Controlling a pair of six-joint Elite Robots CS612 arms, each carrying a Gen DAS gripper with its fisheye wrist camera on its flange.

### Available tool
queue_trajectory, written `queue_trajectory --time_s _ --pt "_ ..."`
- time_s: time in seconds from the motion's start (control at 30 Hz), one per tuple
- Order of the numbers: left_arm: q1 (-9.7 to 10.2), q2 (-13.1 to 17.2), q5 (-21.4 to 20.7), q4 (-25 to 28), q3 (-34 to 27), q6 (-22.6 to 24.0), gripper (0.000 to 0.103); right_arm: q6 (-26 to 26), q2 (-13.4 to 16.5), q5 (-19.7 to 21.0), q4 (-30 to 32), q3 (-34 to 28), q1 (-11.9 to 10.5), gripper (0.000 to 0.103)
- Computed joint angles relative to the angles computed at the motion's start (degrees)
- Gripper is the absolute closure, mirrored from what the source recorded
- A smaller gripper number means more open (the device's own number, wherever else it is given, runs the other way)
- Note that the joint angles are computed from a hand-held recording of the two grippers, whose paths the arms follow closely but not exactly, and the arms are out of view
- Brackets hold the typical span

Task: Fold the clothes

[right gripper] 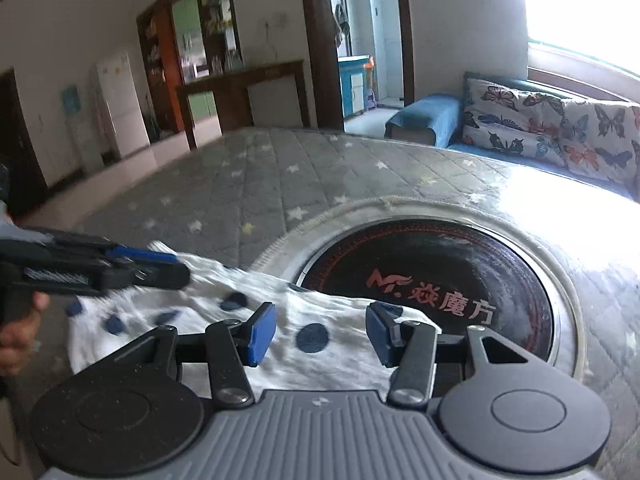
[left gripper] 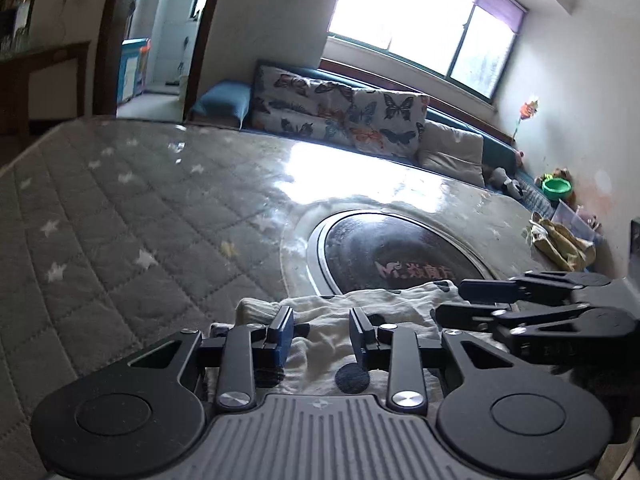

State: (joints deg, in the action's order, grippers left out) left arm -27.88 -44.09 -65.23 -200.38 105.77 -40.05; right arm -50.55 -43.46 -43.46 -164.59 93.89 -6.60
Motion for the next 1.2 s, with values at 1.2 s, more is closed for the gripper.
queue_trajectory --time_s 1.2 --pt "-5.69 -1.28 10.15 -2.41 5.2 3.02 0.061 -13.97 -5.38 0.62 -2.7 13.48 -8.92 0.04"
